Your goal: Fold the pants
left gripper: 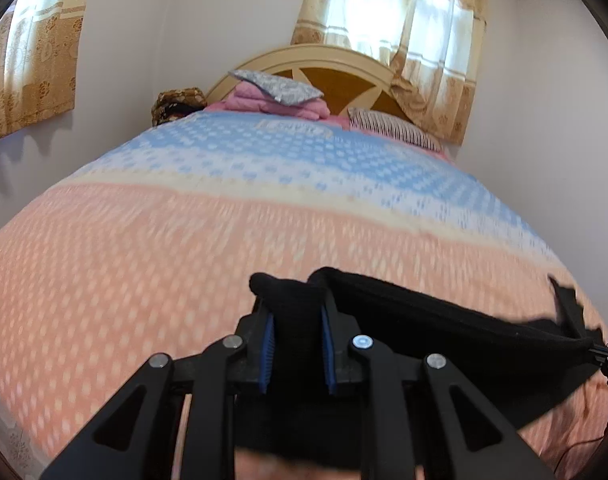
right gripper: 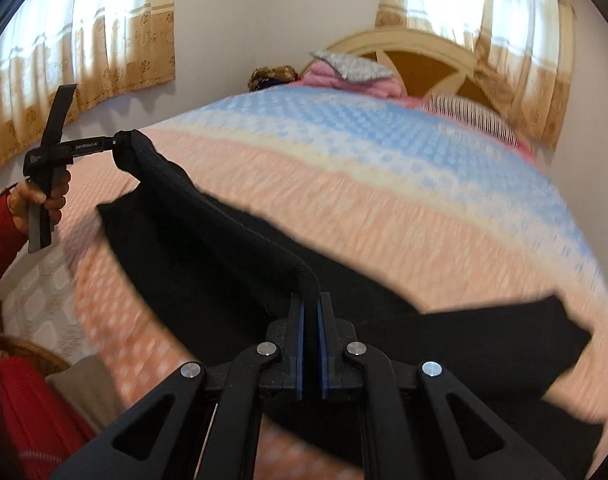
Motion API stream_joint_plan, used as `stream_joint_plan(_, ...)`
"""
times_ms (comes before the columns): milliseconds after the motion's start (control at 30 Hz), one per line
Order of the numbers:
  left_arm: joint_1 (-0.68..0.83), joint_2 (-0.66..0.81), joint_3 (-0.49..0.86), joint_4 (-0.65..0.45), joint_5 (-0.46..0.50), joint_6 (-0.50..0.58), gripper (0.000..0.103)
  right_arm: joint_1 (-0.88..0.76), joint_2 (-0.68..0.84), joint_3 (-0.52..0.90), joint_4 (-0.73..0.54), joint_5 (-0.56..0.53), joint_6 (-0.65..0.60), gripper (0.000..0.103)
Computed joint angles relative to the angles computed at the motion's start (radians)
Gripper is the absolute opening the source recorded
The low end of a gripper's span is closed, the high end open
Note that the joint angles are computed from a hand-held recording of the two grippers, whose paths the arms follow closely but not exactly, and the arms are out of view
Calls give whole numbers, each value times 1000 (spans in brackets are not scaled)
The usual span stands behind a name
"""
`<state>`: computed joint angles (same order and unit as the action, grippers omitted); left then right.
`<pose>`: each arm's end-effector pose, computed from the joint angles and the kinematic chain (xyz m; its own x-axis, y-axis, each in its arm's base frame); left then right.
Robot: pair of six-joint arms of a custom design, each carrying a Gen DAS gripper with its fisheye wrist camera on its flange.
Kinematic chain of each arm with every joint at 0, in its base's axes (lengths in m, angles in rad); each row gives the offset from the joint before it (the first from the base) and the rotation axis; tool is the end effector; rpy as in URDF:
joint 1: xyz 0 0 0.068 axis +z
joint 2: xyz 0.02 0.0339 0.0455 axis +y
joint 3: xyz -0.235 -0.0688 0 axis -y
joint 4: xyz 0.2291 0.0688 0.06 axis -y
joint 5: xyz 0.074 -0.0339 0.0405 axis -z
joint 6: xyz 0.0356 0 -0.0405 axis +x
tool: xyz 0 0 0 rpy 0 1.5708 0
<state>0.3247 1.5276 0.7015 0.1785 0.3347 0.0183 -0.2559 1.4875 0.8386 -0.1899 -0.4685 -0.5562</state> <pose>0.2834 0.0831 0.1556 -0.5726 -0.1745 -0.8010 -0.0426 0.9821 -0.1835 0.2846 -0.0578 0.1784 -0.5762 -0.3362 -0.7449 -0.4361 0.8974 -0.0676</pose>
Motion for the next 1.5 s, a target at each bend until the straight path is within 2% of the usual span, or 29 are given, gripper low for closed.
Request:
stream_joint_plan(67,2,-22,-76,35,-23,34,28,-10,-19,-109,56,13,-4,5)
stream_joint_plan(133,-10,-8,-124,59,-94,84,36,-17,5,-186,127,33,-8,6)
stream_joint_plan(167,-16,17,-130,64,-138,109,49,-21,23,-208,152,29,-8,7)
stream_joint_plan(200,-19,33,-129,62,-176,120,69,-18,41,-237,191,43,-13,9)
stream_joint_plan(267,-14,43,-129,63,-255,123,91,-9,51,-277,250,68,-33,13)
stream_joint_plan(300,4,36,-116,39,-254,119,95,-11,37,-295,266,63,-49,21)
stream_joint_plan(333,28,26,-90,-15,-232,121,96,-17,28,-290,232,51,-72,34)
stream_joint_plan(400,57,5,-23,-143,-209,148,96,-31,13,-241,97,14,-108,51)
stream_joint_plan(433,61,-22,-5,-194,-215,172,96,-42,-15,-231,44,-6,-128,53)
stream_joint_plan(500,48,-72,11,-231,-273,210,99,-60,-94,-216,-43,-44,-150,53)
stream_joint_plan(600,10,-172,-52,-143,-378,206,99,-68,-123,-131,-110,-138,-87,53)
stream_joint_plan(700,-6,-128,-6,-113,-424,205,100,-12,-62,-38,-29,-160,63,53)
stream_joint_plan(800,0,-90,10,-86,-427,167,99,89,99,99,42,-120,194,53)
stream_joint_plan(867,-4,-117,-14,-74,-399,148,99,171,256,245,35,-79,270,53)
stream_joint_plan(1033,-39,-246,-124,-3,-372,109,99,294,571,559,-51,-22,338,53)
stream_joint_plan(1133,-91,-168,-91,-6,-315,67,99,324,731,747,-174,-18,353,53)
stream_joint_plan(1200,-160,-78,-74,23,-375,68,99,338,815,865,-283,-35,357,53)
stream_joint_plan(1333,-237,103,-59,129,-449,97,99,344,847,925,-393,-129,295,53)
stream_joint_plan(1367,-250,150,-52,162,-477,98,99,347,859,944,-395,-127,300,53)
stream_joint_plan(1467,-266,213,-19,154,-511,83,99,347,941,1044,-379,-138,382,53)
stream_joint_plan(1500,-265,211,-17,151,-505,75,99,344,973,1081,-373,-161,419,40)
